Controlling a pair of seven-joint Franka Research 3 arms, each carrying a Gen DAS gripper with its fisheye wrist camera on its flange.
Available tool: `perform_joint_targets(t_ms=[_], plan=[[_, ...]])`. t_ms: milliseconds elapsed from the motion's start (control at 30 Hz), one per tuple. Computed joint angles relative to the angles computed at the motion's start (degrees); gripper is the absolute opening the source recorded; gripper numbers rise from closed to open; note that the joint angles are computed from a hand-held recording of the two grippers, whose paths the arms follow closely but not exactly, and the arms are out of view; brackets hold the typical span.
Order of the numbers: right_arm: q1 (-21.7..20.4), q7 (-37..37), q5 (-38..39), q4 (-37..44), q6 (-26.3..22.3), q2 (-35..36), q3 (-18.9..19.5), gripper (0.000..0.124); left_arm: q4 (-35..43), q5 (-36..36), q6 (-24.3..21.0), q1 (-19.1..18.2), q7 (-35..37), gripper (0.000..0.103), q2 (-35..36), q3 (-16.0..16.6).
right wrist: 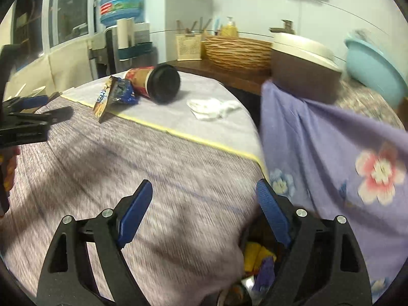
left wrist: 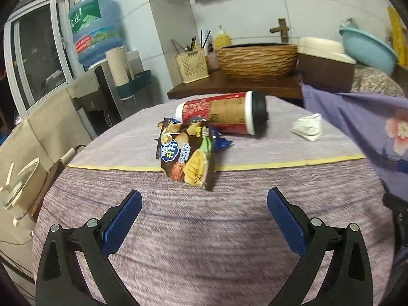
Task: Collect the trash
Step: 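Move both tools back over the table toward the chip bag, then grasp the brown snack wrapper with the left tool while the right tool grasps the white tissue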
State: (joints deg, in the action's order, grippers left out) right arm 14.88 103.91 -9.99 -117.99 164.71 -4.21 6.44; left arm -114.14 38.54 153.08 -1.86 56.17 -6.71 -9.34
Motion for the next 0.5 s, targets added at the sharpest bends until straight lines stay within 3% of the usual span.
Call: perform_joint_targets(t_ms=[133,300,367,433,500], plan=[[1.8,-4.4,2.5,10.8,-4.6,8.0,-0.7,0.083,5.4,-4.2,-1.2,0.0,2.7,0.097,5.5,1.1],[4.6,-4.8,2.1,21.8,-9.5,16.4,-3.2,0.083,15.5,-4.4,-7.6,-1.7,5.4,0.096,14.0,1.9],[5.0,-5.6,3.9,24.4,-10.5,18.4,-3.7,0.083,19.8,-2.5,-11.7,-2.8,5.5,0.082,17.4,2.6],[5.8,-5.8,4.4,26.2,-11.1,19.8,-4.3,0.083,22.6,-5.1,-14.0,-2.8,7.8,0.068,19.6,2.7],[6.4,-6.1,4.2,27.1,-11.5,20.6,-5.0,0.083,23.5,-7.2,-14.4,-2.5,9.5,0.053,20.6,3.0]])
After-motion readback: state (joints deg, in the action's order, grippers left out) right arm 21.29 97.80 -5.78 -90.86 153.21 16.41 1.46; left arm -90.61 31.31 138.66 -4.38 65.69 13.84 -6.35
